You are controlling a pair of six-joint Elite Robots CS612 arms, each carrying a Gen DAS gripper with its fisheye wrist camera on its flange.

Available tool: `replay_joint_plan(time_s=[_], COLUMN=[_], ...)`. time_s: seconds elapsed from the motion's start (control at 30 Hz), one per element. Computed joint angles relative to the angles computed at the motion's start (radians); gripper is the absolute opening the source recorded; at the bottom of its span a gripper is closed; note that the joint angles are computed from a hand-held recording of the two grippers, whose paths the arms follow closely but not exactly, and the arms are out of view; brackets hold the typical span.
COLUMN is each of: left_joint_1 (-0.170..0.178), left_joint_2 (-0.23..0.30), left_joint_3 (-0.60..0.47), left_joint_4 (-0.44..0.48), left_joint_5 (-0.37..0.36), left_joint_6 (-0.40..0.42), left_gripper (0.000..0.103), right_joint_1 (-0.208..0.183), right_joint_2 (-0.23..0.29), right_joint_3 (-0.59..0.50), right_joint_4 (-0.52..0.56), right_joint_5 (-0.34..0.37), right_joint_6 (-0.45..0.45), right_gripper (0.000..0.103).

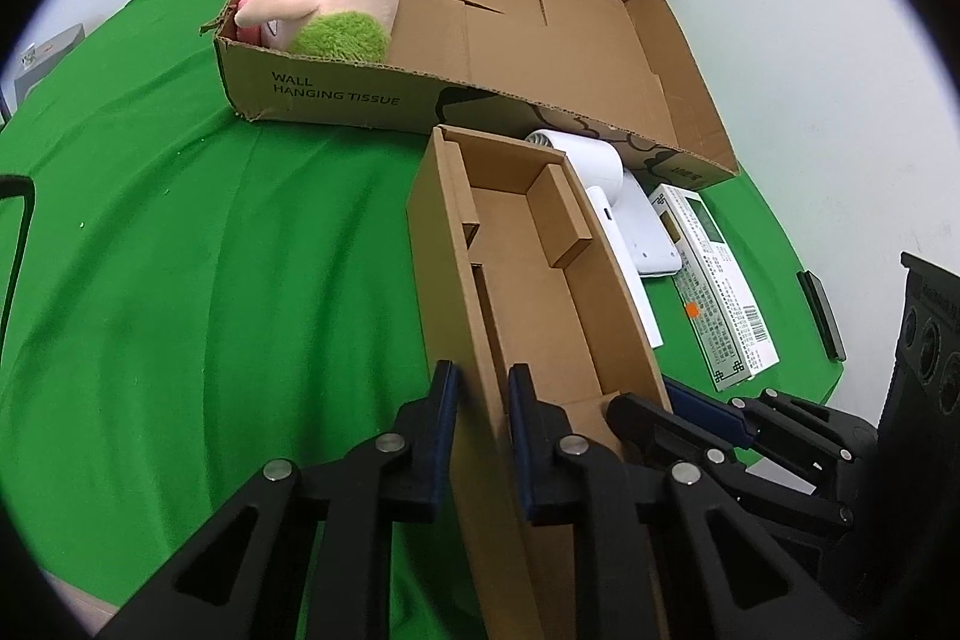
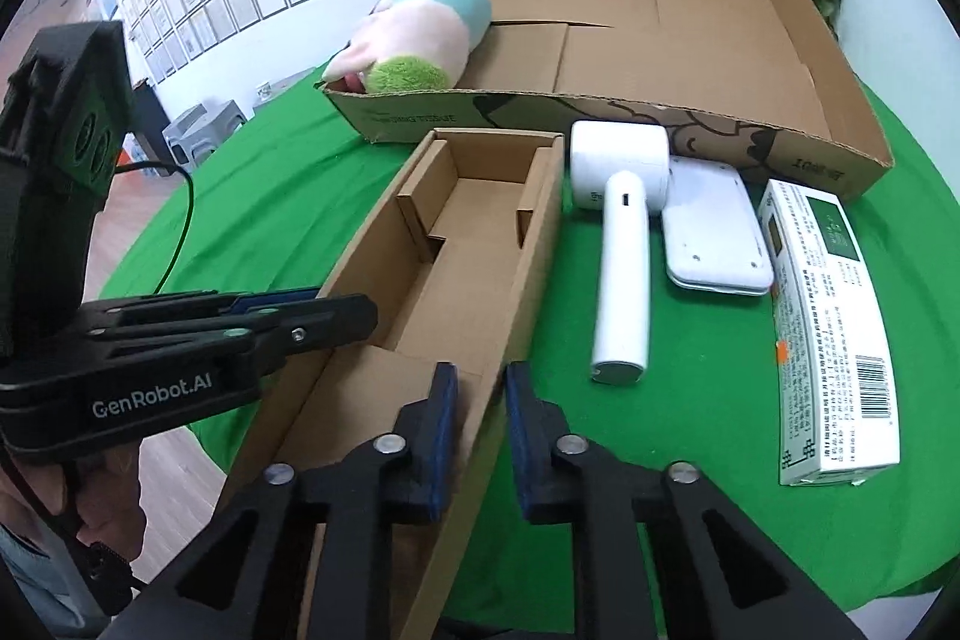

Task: Organize objects
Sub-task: 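Carry the long brown box with both grippers toward the large cardboard box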

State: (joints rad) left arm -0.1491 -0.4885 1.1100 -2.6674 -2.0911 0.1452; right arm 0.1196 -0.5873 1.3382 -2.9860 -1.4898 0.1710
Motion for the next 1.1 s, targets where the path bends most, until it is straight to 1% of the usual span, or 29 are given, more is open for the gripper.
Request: replay_joint_plan(time_s=[0.23,0.37,0.5,0.63,0.73,0.87,1.0,1.1], left_joint_1=[0.001,-0.006,-0.013,-0.026,-0.034,-0.043,-0.046,-0.048], left_joint_2=[-0.017,-0.024,-0.020,-0.015,-0.001,0.028,0.059,0.082], left_joint_3=[0.005,-0.007,-0.040,-0.082,-0.133,-0.220,-0.307,-0.370], left_joint_4=[-0.057,-0.104,-0.135,-0.161,-0.156,-0.141,-0.136,-0.123], left_joint_5=[-0.016,-0.018,-0.032,-0.023,-0.020,-0.009,-0.002,0.014], left_joint_6=[-0.017,-0.019,-0.018,-0.002,0.002,-0.008,-0.022,-0.029], left_gripper=[0.015,0.014,0.014,0.014,0.014,0.014,0.014,0.014], right_joint_1=[-0.001,-0.005,-0.014,-0.026,-0.038,-0.051,-0.061,-0.067], right_joint_2=[-0.013,-0.020,-0.026,-0.025,-0.016,0.000,0.020,0.047], right_joint_3=[0.016,0.011,-0.001,-0.024,-0.056,-0.116,-0.187,-0.260], right_joint_4=[-0.118,-0.183,-0.204,-0.230,-0.261,-0.265,-0.235,-0.200], right_joint_5=[-0.017,-0.045,-0.053,-0.059,-0.062,-0.058,-0.045,-0.031], right_joint_6=[-0.006,-0.017,-0.004,0.015,0.019,0.020,0.007,-0.001], right_gripper=[0.014,0.014,0.014,0.014,0.013,0.012,0.012,0.012])
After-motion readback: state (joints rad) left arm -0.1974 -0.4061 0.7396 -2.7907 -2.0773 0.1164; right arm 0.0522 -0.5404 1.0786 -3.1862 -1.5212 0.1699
